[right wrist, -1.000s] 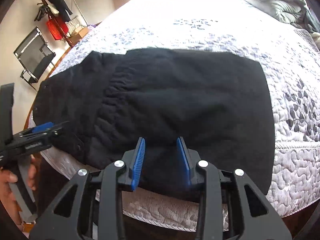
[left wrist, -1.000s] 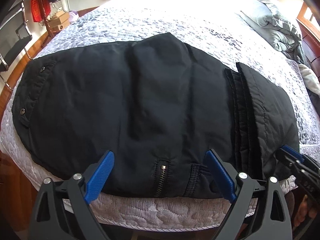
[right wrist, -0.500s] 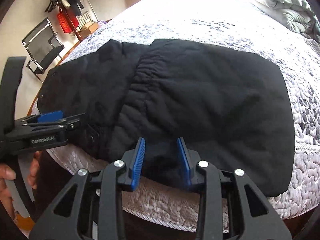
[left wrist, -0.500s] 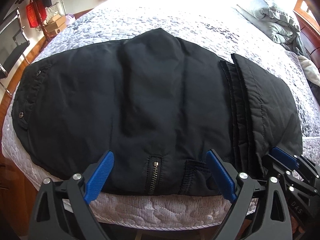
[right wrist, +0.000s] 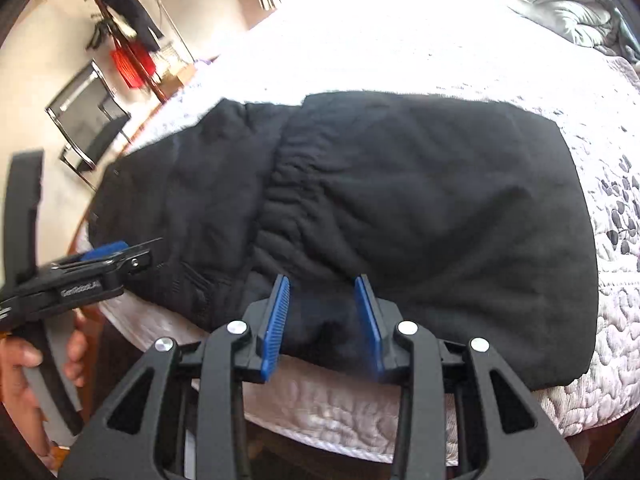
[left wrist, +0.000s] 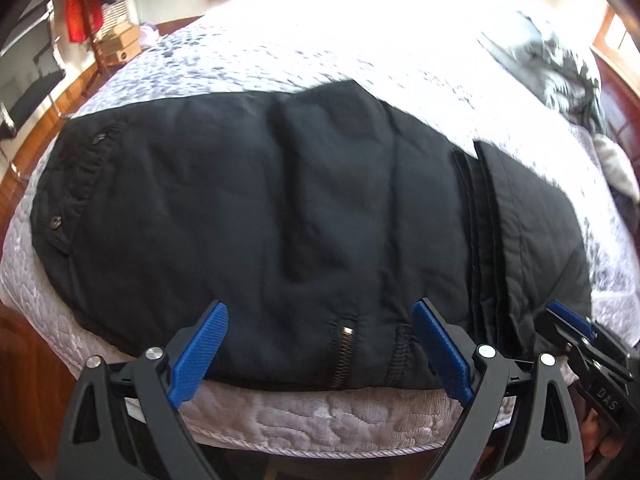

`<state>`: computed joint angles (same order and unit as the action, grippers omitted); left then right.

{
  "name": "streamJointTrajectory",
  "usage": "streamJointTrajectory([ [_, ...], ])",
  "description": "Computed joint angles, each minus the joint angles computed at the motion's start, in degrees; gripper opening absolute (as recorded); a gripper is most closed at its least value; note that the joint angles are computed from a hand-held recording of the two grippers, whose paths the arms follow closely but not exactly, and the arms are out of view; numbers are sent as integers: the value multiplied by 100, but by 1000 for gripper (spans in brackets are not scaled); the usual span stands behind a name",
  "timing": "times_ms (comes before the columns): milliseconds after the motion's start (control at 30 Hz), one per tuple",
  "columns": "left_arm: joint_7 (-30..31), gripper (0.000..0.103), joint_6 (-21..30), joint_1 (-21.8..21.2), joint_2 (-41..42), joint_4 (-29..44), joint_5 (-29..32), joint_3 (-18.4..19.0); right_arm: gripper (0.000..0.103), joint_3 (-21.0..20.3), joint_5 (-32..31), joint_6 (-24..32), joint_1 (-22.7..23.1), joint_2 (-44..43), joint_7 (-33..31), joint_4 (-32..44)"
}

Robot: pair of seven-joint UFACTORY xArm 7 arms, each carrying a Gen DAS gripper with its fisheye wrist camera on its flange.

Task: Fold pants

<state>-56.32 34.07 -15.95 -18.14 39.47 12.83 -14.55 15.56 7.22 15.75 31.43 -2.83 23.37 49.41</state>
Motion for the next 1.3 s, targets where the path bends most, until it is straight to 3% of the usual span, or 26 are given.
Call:
streamJointTrajectory([
  [100, 178, 93, -115, 42, -519, -446, -486, 389, 44, 47, -214, 147, 22, 1, 14, 150],
  [367, 655, 92, 161, 572, -2107, -1711, -1438, 1075, 44, 230, -190, 158, 301, 591, -292, 800],
  [467, 897, 84, 224, 789, -2442, -2003, -1698, 1314, 44, 316, -282, 223, 466, 1109, -577, 1409],
  [600, 1194, 84, 155, 1103, -2822, -2333, -2065, 1685, 44, 306, -599, 559, 787, 1896, -735, 2406],
  [733, 1691, 84, -24, 1274, -2869, -2542, -2509, 2110, 37, 217, -703, 918, 1025, 2569, -713, 3195],
  [900, 2306, 84, -124, 1353, -2653, -2546, -3059, 2483, 37, -116, -1126, 1566, 1396, 3104, -366, 3922],
  [1100, 2684, 84, -437, 1364, -2454, -2516, -3780, 2672, 38, -176, -1288, 1726, 1487, 3258, -280, 4128],
  [1200, 3073, 75, -640, 1334, -2681, -2601, -4085, 2943, 39, -156, -1250, 1729, 1475, 3309, -282, 4180],
  [1300, 3291, 74, -707, 1305, -2693, -2650, -4406, 3165, 43, -152, -1231, 1692, 1482, 3374, -294, 4227],
])
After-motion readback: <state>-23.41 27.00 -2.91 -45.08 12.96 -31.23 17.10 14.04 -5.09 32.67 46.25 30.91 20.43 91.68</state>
